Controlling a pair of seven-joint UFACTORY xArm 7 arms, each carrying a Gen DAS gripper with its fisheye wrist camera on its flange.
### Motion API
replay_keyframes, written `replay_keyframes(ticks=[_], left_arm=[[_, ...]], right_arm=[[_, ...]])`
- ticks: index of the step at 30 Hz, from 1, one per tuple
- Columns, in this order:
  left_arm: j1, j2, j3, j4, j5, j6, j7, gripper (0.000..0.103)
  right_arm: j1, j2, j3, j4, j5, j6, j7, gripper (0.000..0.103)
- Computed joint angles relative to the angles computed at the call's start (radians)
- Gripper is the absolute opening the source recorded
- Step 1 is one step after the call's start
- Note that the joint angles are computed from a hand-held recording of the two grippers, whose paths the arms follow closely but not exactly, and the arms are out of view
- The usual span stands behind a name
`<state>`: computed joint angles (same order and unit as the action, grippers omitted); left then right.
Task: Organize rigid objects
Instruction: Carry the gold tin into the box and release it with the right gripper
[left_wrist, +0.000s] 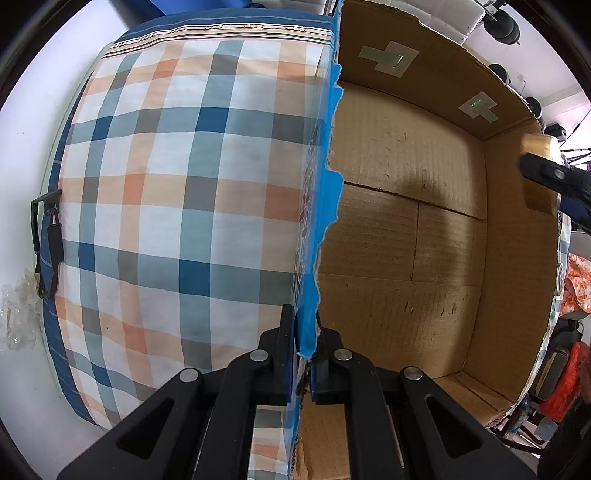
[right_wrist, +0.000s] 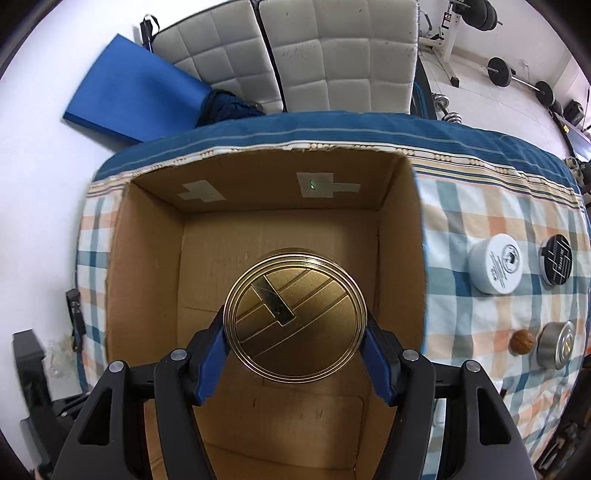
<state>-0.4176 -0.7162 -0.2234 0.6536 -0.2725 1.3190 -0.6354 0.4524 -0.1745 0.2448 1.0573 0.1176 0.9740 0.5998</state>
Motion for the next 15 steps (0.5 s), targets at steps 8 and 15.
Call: replay_keyframes(ticks=[8, 15], left_arm=[[-0.003, 0.009, -0.006, 0.008, 0.003, 0.0, -0.012, 0.004], [-0.005, 0.009, -0.01, 0.01, 0.007, 0.001, -0.021, 0.004]], right_arm=[[-0.002, 0.163, -0.01, 0.071, -0.012, -0.011, 0.007, 0.067], [0.026, 0.291, -0.003, 0.175, -0.003, -0.016, -0.028, 0.067]])
